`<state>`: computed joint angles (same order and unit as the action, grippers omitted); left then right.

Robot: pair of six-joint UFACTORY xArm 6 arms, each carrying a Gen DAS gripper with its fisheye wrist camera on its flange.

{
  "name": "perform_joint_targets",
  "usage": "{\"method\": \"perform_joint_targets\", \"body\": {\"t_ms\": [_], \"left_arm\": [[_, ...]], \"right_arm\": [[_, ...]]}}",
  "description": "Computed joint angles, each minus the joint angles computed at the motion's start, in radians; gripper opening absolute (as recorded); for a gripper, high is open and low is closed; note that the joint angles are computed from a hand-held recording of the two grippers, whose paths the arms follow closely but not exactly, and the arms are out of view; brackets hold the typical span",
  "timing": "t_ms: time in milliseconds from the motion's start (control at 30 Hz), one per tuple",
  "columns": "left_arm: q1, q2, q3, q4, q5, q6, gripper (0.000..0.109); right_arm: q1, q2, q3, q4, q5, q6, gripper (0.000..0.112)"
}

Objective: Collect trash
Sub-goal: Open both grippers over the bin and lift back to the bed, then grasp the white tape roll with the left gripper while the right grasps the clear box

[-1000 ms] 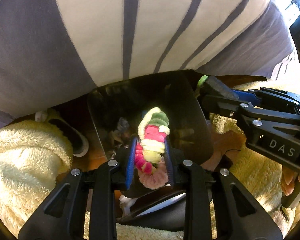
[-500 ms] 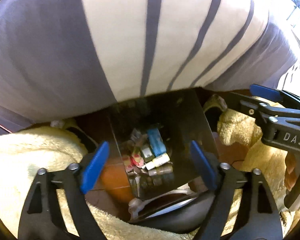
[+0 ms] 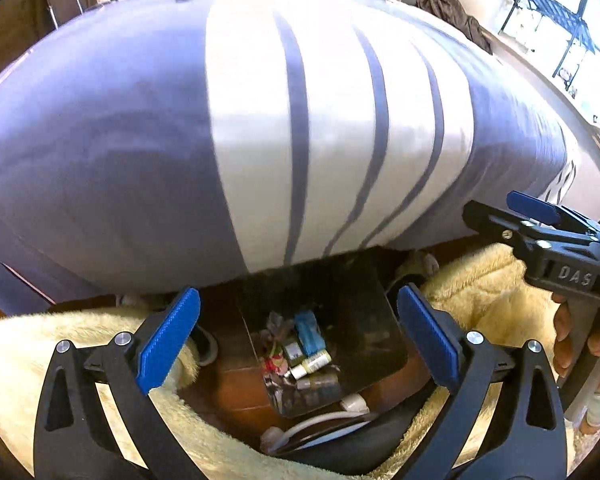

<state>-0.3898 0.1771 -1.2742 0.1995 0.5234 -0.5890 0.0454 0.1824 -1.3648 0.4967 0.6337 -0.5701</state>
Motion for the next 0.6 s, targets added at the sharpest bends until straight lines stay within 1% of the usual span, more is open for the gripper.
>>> {"method": "perform_joint_targets", "body": {"t_ms": [133,300,433,467,600], "left_arm": [[0.021,-0.009,-0.031,0.058,0.009,-0.025,0.094],[0.058,-0.005,-0.095,0.138,0.02,-0.069,0.094],[0.099,0.008,-0.178,0.182,0.056,-0.077,0.094],[0.106,0.015,-0.196,0.188,0.063,-0.075,0.094],[0.145,0.065,-0.298,0.206,0.108,-0.063,0.094]], "right_arm": [[0.005,-0.007,-0.041,0.014,-0.017,-0.023,0.096],[0.02,0.02,-0.141,0.046,-0.035,-0.058,0.097],[0.032,0.086,-0.261,0.027,-0.03,-0.038,0.098],[0.037,0.116,-0.312,0.015,-0.025,-0.024,0.098],[0.045,0.218,-0.488,-0.041,0.028,0.036,0.098]]}}
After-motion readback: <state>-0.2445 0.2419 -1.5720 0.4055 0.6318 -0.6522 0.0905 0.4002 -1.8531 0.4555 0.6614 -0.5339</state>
